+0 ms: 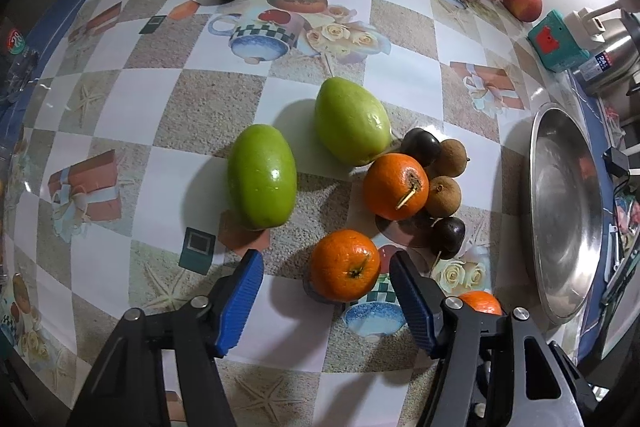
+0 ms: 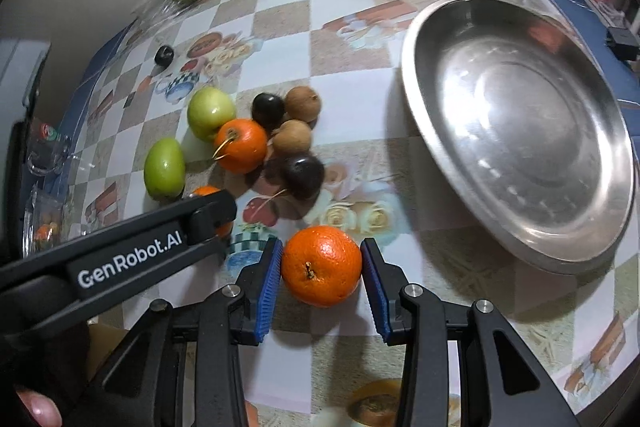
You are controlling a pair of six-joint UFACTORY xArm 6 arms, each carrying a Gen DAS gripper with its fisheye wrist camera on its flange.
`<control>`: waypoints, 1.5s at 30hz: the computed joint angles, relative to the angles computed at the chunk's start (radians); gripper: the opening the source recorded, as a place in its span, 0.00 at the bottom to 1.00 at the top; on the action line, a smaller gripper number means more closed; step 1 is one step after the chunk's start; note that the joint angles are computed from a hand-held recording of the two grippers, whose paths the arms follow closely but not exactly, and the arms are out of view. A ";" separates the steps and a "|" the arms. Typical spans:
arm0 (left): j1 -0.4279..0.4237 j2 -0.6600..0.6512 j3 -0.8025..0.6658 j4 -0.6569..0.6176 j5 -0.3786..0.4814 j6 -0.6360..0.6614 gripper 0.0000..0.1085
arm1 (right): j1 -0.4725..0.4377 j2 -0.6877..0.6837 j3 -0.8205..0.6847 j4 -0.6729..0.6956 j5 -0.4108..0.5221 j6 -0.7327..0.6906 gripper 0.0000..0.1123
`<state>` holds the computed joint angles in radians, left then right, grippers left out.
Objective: Organize fruits
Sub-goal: 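Grasp a tangerine with the left tool while the right tool grasps another tangerine, then carry the held tangerine with the left tool over the steel basin while the right tool carries its tangerine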
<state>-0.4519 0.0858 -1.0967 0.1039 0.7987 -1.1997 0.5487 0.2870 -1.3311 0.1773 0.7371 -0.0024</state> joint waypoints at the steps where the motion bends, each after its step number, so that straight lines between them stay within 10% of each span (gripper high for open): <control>1: -0.002 0.005 -0.007 0.003 0.003 0.001 0.60 | -0.004 -0.006 0.005 0.003 -0.001 -0.001 0.37; 10: -0.014 0.028 -0.019 -0.003 -0.026 -0.012 0.36 | -0.017 -0.018 0.017 0.020 0.002 -0.004 0.37; 30: -0.039 -0.022 -0.052 0.161 -0.062 -0.050 0.36 | -0.081 -0.036 0.005 0.096 -0.058 0.037 0.37; 45: -0.113 0.246 -0.414 0.209 -0.026 0.155 0.36 | -0.208 0.020 -0.065 -0.138 -0.070 0.344 0.37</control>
